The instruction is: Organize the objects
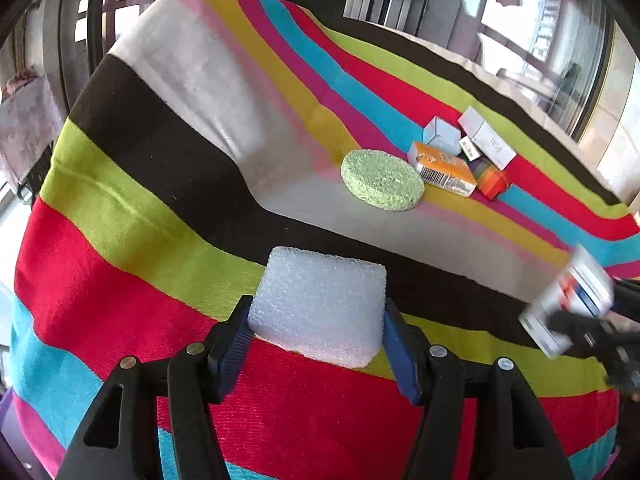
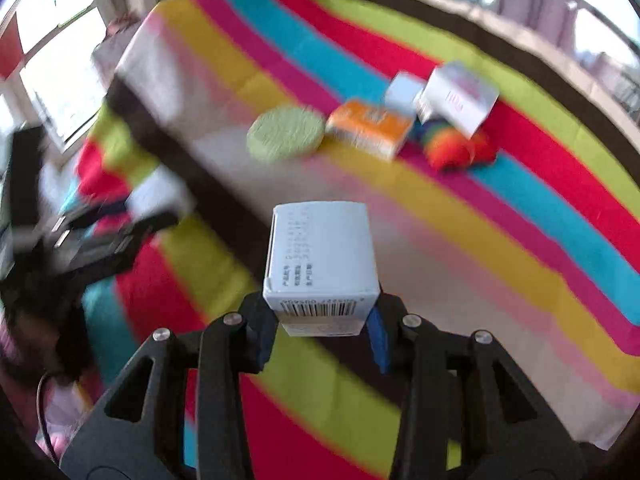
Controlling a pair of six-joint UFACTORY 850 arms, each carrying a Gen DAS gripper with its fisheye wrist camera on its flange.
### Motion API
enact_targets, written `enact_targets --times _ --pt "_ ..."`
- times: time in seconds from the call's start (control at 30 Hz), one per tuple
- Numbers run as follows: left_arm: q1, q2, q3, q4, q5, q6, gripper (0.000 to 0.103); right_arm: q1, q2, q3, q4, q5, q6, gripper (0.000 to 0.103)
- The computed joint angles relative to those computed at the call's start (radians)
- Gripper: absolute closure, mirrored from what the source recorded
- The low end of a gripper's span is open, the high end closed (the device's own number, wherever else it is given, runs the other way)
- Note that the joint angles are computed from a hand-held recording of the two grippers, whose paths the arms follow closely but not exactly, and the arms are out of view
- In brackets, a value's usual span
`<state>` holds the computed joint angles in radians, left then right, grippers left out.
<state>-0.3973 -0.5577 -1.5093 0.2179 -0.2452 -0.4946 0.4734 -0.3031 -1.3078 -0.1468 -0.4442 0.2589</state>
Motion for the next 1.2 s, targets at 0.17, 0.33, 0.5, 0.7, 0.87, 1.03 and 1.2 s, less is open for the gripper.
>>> enact_targets --times 0.17,0.33,0.5,0.7,0.87,1.03,1.2 --pt "-0.024 -0.014 -0.024 0.202 -0.061 -0.159 0.040 0.044 0.012 0.010 -0.138 -0.146 0.032 0.059" --pt "-0.037 -0.024 -0.039 0.275 -0.098 -0.203 0.037 0.046 -0.012 0.008 -0.234 -0.064 0.152 0.058" --pt "-0.036 -0.019 -0.032 0.301 -0.097 -0.236 0.043 0.038 0.037 0.125 -0.399 0.120 0.416 0.060" --pt "-0.018 0.001 -0.003 0.208 -0.047 -0.177 0.044 0.047 0.119 0.231 -0.557 0.176 0.639 0.060" --pt "-0.026 -0.003 -0.011 0.255 -0.066 -0.215 0.044 0.077 0.194 0.290 -0.687 0.141 0.792 0.060" --pt "-0.041 -0.014 -0.027 0.355 -0.111 -0.295 0.044 0.105 0.250 0.340 -0.709 0.115 0.833 0.060" --pt "-0.062 0.036 0.039 0.585 -0.104 -0.547 0.044 0.128 0.300 0.387 -0.749 0.100 0.872 0.060"
